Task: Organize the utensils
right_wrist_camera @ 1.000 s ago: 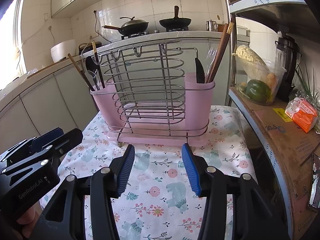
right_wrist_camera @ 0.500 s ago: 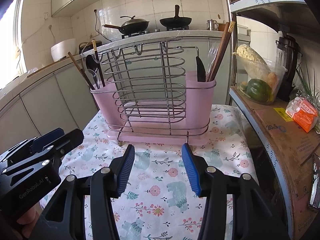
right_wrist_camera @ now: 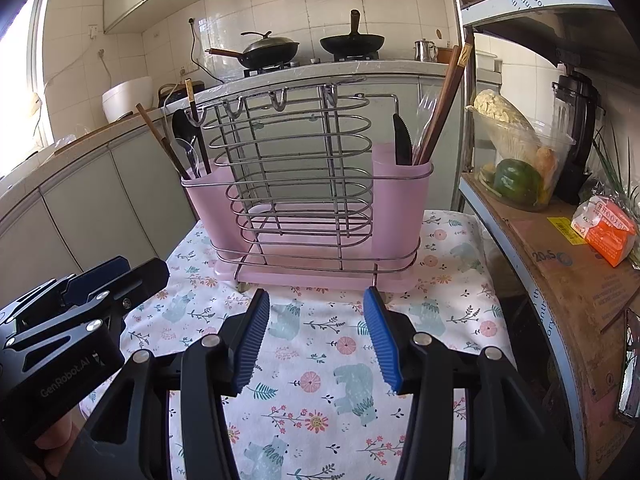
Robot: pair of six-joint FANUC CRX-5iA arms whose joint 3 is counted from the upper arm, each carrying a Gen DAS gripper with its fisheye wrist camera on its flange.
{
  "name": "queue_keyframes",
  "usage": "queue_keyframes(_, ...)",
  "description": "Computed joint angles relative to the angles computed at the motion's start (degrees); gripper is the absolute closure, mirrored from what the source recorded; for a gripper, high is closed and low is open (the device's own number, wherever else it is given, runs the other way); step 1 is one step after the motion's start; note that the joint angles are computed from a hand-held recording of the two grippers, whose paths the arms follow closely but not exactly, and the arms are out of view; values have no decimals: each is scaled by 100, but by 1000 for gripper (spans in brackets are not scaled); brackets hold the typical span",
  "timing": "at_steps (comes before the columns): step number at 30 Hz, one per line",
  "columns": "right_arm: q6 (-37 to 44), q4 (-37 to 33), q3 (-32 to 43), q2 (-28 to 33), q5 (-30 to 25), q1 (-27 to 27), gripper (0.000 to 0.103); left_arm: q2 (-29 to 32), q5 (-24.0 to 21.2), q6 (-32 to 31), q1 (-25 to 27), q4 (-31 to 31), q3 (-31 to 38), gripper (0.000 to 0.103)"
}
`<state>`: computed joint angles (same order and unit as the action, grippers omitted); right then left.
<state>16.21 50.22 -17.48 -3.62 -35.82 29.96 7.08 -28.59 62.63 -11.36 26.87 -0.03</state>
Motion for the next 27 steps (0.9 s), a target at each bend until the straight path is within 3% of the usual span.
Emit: queue_keyframes(27, 25, 56, 56, 20, -133, 12, 54, 75, -155, 107, 9, -79, 98, 53)
